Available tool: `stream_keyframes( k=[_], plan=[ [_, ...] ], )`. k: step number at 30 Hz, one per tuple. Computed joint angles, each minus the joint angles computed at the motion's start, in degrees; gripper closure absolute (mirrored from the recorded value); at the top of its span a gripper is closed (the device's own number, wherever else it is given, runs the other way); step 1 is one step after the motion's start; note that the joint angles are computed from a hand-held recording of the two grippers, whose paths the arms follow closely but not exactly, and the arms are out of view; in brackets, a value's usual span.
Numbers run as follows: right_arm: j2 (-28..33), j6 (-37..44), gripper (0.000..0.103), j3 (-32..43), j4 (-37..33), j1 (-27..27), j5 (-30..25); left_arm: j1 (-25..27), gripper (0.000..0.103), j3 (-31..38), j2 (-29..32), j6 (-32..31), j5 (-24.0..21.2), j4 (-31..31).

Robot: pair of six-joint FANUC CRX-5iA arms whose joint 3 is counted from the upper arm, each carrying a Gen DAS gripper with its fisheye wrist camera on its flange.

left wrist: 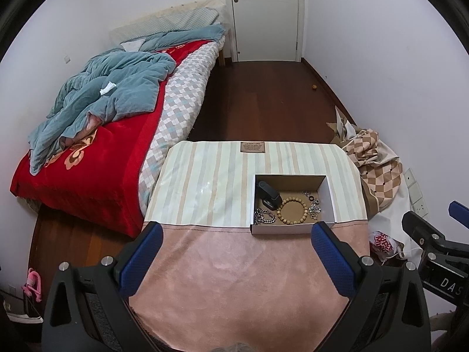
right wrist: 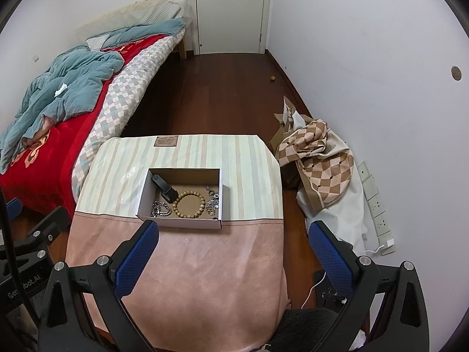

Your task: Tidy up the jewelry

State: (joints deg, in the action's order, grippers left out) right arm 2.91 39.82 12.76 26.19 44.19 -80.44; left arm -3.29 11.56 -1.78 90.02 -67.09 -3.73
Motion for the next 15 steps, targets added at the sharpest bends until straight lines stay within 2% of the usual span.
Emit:
stream_keyframes(
  k=[15],
  plan=[
    [-0.42, -0.38, 0.000, -0.52, 0.49, 0.09, 0.40, 0.24, 0.000, -0.23, -0.26, -0.65, 0.32, 0.25]
  ],
)
